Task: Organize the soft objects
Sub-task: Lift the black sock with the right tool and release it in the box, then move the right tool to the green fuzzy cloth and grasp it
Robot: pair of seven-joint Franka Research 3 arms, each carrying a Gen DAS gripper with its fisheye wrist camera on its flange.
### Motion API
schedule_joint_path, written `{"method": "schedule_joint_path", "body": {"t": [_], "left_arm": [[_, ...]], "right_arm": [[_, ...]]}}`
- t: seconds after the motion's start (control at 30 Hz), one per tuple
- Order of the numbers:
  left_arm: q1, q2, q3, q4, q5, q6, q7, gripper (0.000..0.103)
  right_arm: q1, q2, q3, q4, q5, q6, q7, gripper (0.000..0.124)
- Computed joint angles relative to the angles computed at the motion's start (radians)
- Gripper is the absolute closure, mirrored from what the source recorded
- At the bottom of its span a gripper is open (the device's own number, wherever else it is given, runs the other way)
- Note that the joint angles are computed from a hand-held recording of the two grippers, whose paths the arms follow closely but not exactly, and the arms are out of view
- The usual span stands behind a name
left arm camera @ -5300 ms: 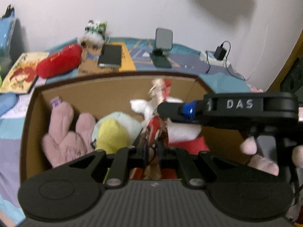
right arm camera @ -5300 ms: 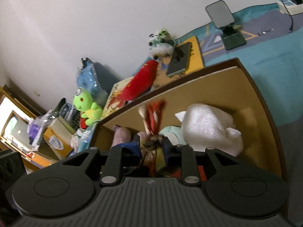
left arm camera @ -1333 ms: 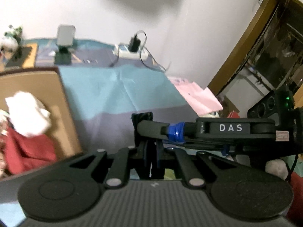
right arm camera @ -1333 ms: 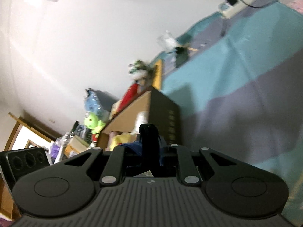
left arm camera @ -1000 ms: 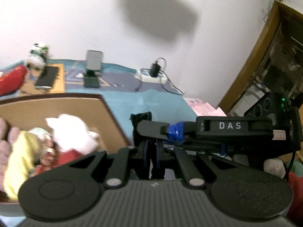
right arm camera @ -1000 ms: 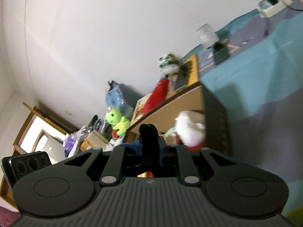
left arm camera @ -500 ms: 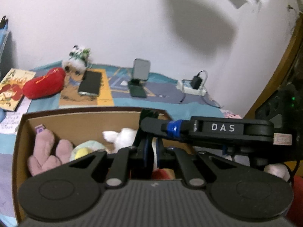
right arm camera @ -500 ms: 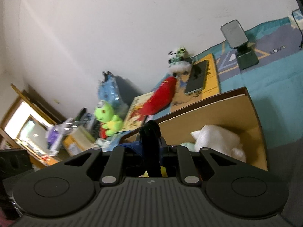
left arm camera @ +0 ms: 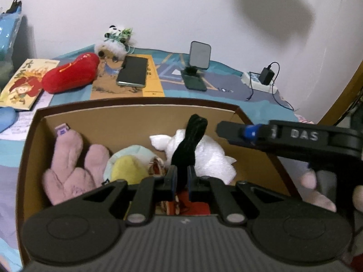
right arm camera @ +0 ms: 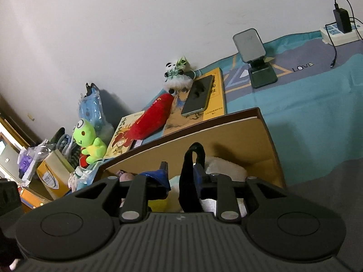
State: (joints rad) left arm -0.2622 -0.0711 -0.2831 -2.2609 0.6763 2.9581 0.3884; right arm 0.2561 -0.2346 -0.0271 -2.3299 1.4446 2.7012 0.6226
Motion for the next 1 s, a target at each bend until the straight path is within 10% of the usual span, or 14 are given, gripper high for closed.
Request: {"method": "schedule_joint_path", "body": {"t": [0.23, 0.5, 1.0], "left_arm": [[-0.025, -0.015, -0.025, 0.046, 0.035, -0.167, -0.031, 0.096], [-0.074, -0.024, -0.061, 0.107, 0.074, -0.403, -0.103, 0.063], [-0.193, 0.002, -0.108, 0.203, 0.116, -0.649, -0.243, 0.052]], "right_arm": [[0.000, -0.060, -0.011, -0.051, -0.001, -0.015, 0.000, 0.116], [-0.007, -0.146, -0.042, -0.121, -0.026, -0.066, -0.013, 0.116], [-0.065, -0.277, -0.116, -0.223, -0.158, -0.195, -0.006, 0.113]]}}
